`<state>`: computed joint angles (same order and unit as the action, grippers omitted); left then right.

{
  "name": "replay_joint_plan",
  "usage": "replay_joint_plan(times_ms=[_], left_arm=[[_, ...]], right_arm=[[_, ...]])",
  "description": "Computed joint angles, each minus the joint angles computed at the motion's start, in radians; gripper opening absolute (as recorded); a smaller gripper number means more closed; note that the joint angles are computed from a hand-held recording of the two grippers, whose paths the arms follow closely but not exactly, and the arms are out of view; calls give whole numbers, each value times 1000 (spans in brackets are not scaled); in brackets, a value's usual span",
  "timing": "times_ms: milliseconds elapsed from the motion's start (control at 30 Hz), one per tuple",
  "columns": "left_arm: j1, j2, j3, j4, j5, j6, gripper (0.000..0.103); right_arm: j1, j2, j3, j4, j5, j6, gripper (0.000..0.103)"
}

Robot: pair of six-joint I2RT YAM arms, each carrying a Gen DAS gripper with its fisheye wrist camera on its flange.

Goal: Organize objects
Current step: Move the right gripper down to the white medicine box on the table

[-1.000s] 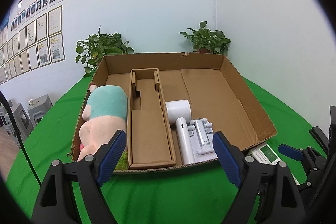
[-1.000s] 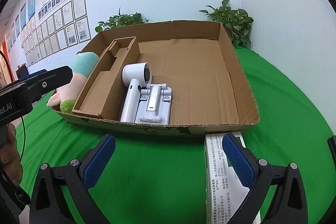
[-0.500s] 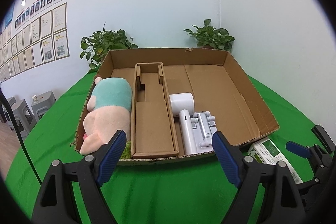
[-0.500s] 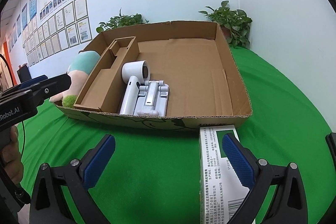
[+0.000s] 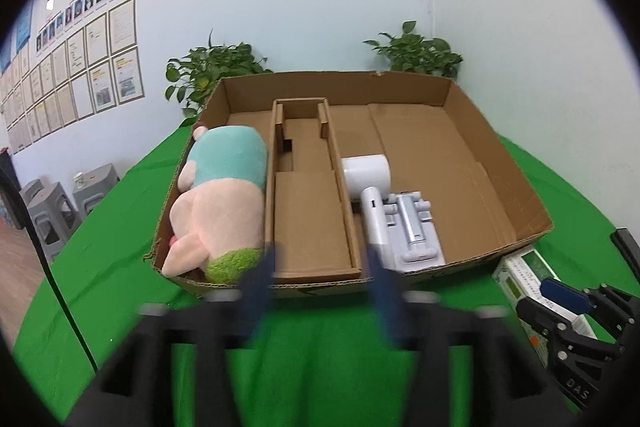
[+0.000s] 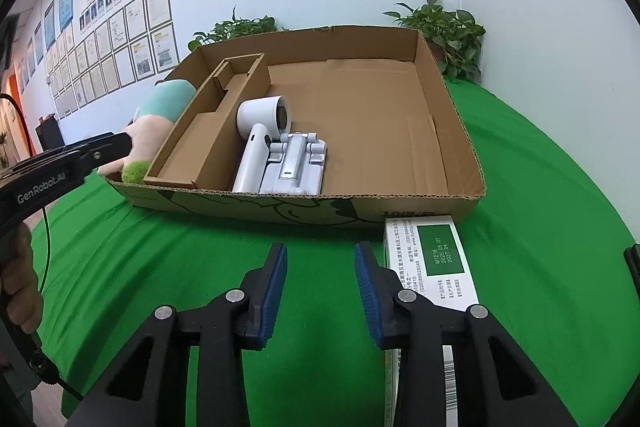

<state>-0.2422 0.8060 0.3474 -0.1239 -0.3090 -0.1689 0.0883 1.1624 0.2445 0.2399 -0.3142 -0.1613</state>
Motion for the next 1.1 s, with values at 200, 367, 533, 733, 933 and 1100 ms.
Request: replay_joint_plan(times_ms=[200,367,533,733,933,1100], left_arm=[[41,-12,-7,-2,46,-23,92],[53,-4,-15,0,65,-27,92],[53,21,-22,6,83,-25,92],[64,60,-33,18,146,-45,92],[150,105,-45,32,413,-65,92],[208,179,-55,62,686,-69,92]], right_arm=[[-77,-15,-26,18,-73,-37,102],[-168,-2,-15,-37,-87,-107,102],[-282,101,8,-77,-72,-203,102],[-360,211,18,-80,-64,-256,85],[-329,181,-20,-67,-19,-284,60],[-279,81,-30,-197,-74,-264,61]])
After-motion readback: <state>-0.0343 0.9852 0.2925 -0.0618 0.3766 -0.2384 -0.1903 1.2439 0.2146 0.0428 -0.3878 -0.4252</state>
